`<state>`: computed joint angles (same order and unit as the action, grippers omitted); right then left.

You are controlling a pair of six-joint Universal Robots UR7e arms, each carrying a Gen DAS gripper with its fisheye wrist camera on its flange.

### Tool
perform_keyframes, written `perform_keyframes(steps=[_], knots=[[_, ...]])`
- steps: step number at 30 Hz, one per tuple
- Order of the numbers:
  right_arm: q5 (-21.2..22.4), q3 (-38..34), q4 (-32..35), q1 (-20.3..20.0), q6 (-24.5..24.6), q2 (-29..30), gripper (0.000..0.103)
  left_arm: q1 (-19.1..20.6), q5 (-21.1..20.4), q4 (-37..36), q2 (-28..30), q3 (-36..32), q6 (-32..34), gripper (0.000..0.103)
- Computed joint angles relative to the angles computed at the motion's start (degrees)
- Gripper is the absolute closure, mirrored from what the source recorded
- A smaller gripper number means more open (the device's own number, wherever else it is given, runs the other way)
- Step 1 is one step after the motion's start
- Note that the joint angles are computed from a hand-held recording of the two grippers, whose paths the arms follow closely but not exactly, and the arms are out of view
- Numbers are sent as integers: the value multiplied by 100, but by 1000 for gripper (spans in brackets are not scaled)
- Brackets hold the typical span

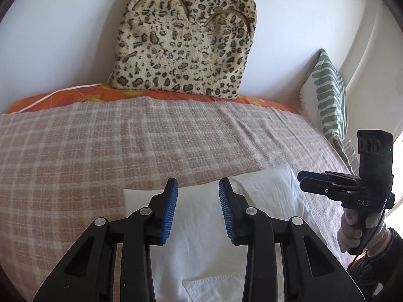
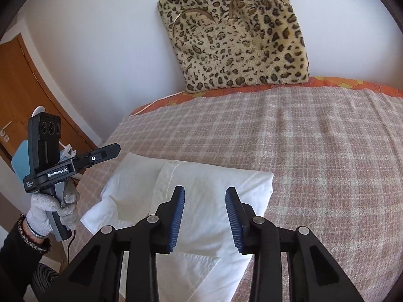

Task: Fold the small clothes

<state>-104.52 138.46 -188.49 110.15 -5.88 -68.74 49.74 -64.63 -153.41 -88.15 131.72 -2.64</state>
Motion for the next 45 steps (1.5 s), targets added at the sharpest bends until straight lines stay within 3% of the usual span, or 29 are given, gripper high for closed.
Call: perform_keyframes(steps=[3,9,13,18,21,26,28,31,34,36,38,45], knots=[[-338,-261,215,-10,30,357,67,289,66,189,402,-36,-127,72],[-189,-74,276,-110,224,61,66,67,248,416,-197,19,-214,70],[135,419,276,-290,481,-601,50,91,218,810,-869,50,-491,62],[509,970,461,-598,750,-1155,49,436,-160,1058,-1378,239,-938,62],[705,1214,569,-758,841,-1241,49,262,317,1467,-1426,449,-951,62],[966,1520,544,-961,765,-1364,47,181,329,1683,-1718,610,-926,62],[1241,1661,452,-1146,733,-1464,43,304,78,1629,-1904,614,-1088,62],[1735,1788,419,-1450,631,-1554,39,609,-688,1410,-2016,563,-1368,62],[1868,1811,334,-1517,592,-1467,36,768,-1165,1215,-1849,525,-1479,53],[2213,1860,166,-1716,557,-1349,35,918,-1456,1079,-1655,490,-1576,53],[2558,1899,80,-1910,571,-1229,35,1015,-1574,962,-1468,454,-1723,53],[2728,1735,-156,-1800,487,-763,42,1196,-1905,607,-958,319,-1679,53]])
